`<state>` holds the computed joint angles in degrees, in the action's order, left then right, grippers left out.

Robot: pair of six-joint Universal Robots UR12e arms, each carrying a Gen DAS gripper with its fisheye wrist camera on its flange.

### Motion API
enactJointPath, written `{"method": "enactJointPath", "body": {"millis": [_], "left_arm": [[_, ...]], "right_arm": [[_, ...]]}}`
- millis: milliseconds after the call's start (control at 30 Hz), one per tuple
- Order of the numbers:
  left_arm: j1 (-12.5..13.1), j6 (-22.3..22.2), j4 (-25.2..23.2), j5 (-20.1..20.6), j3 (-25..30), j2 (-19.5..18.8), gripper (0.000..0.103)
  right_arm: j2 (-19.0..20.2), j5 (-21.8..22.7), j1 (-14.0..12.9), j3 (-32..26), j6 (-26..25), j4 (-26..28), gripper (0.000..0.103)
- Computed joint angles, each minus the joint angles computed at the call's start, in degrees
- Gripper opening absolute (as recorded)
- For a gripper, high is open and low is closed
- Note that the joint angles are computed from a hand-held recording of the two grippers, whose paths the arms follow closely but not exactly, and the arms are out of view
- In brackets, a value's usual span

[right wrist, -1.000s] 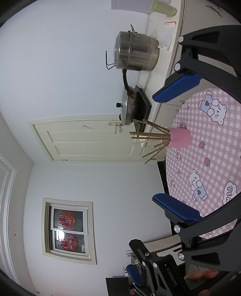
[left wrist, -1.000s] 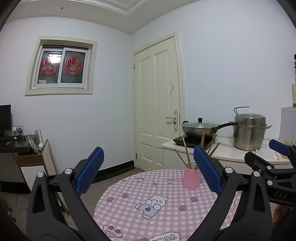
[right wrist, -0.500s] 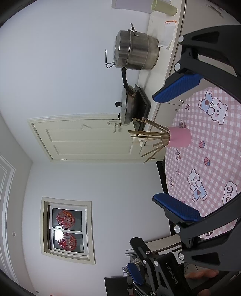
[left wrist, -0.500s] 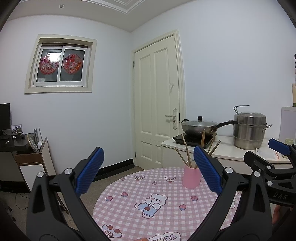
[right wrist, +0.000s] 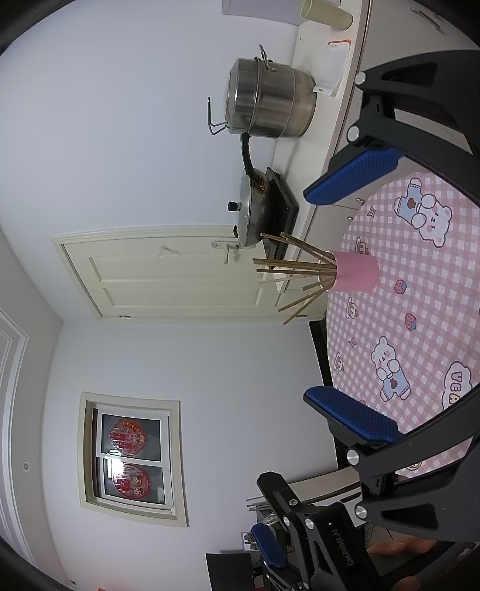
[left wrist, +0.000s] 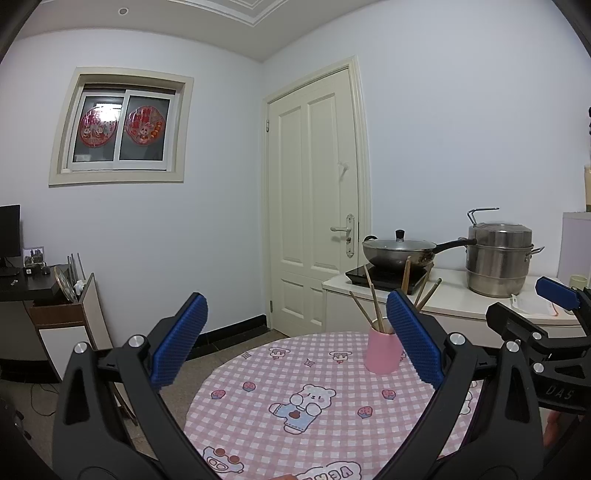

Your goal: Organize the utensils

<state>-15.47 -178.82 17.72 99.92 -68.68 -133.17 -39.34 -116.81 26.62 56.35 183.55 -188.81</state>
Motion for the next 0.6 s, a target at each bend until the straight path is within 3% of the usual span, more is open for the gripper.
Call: {"method": "enactJointPath", "body": {"millis": [600], "left_arm": [[-0.28,0.83,0.31,0.43,0.49,-0.34,0.096]], "right_arm": [[-0.1,-0.12,0.06,0.07,-0.25,-0.06,0.095]]}}
